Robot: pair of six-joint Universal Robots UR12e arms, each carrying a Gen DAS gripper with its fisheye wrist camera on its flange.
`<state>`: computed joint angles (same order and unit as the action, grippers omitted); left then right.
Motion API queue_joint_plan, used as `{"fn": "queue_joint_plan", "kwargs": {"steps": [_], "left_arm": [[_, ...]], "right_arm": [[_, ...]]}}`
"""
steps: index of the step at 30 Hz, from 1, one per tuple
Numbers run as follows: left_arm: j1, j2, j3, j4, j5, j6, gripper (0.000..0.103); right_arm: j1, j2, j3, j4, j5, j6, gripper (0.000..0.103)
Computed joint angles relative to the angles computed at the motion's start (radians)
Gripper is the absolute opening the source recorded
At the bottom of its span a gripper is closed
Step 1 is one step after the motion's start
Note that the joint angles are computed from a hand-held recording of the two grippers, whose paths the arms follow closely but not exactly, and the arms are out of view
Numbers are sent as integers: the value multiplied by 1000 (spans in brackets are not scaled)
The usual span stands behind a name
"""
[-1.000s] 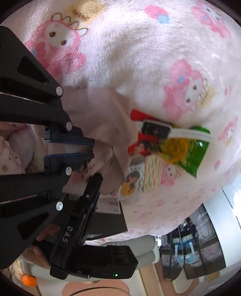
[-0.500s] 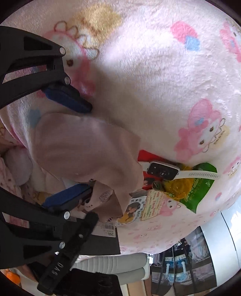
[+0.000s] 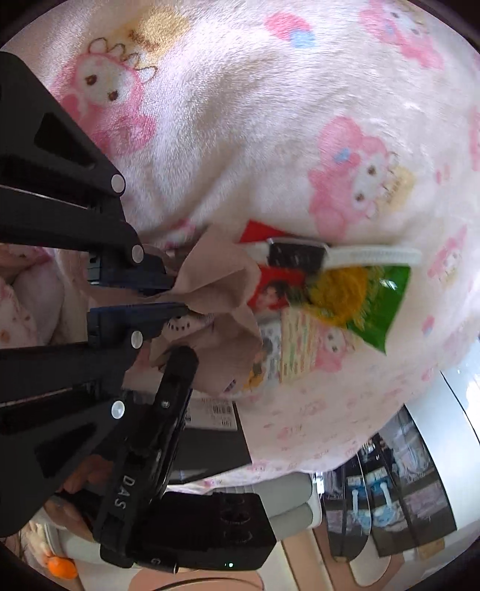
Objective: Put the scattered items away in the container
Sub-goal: 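Close the right tool on the beige fabric mask, then lift the beige fabric mask with the right tool and carry it over the box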
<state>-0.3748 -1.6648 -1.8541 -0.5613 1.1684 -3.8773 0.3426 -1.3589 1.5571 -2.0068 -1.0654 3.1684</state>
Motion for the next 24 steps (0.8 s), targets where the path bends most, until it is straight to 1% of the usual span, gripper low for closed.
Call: {"fn": "queue_joint_plan", "kwargs": {"steps": [4, 6, 9, 12, 13, 14, 15, 16, 17, 18, 19, 20, 21, 24], "left_arm": [[-8, 24, 7, 42, 3, 18, 3], [-12, 31, 13, 39, 20, 18, 3], [-23, 39, 16, 34, 47, 17, 3], [-34, 42, 19, 14, 88, 11, 3], [-32, 43, 16, 8, 87, 4, 3], [-26, 44, 7, 5, 77, -10, 6], [-22, 40, 3, -2, 63, -21, 20], [-20, 38, -4, -14, 54, -33, 33], [-16, 36, -10, -27, 45, -42, 61], [-12, 34, -21, -27, 31, -51, 68], [-6, 32, -33, -21, 5, -53, 67], [-2, 28, -42, -21, -17, -62, 67], [-1, 25, -46, -28, -25, -68, 67], [0, 12, -46, -54, -27, -73, 67]], "right_arm": [[-18, -45, 34, -73, 41, 25, 6], [-25, -65, 46, -102, 49, 34, 5], [-23, -87, 57, -139, 40, 43, 5], [-22, -92, 55, -131, 21, 32, 5], [-22, -92, 52, -111, 11, 27, 6], [-19, -87, 47, -91, -5, 32, 6], [-18, -83, 46, -75, -17, 38, 7], [-17, -76, 42, -51, -29, 47, 12], [-17, -74, 40, -24, -41, 54, 17], [-17, -68, 37, 2, -53, 62, 29], [-15, -59, 36, 13, -63, 72, 39], [-13, -53, 35, 18, -74, 79, 42], [-10, -47, 32, 21, -89, 85, 44], [-2, -27, 13, 32, -132, 99, 45]]}}
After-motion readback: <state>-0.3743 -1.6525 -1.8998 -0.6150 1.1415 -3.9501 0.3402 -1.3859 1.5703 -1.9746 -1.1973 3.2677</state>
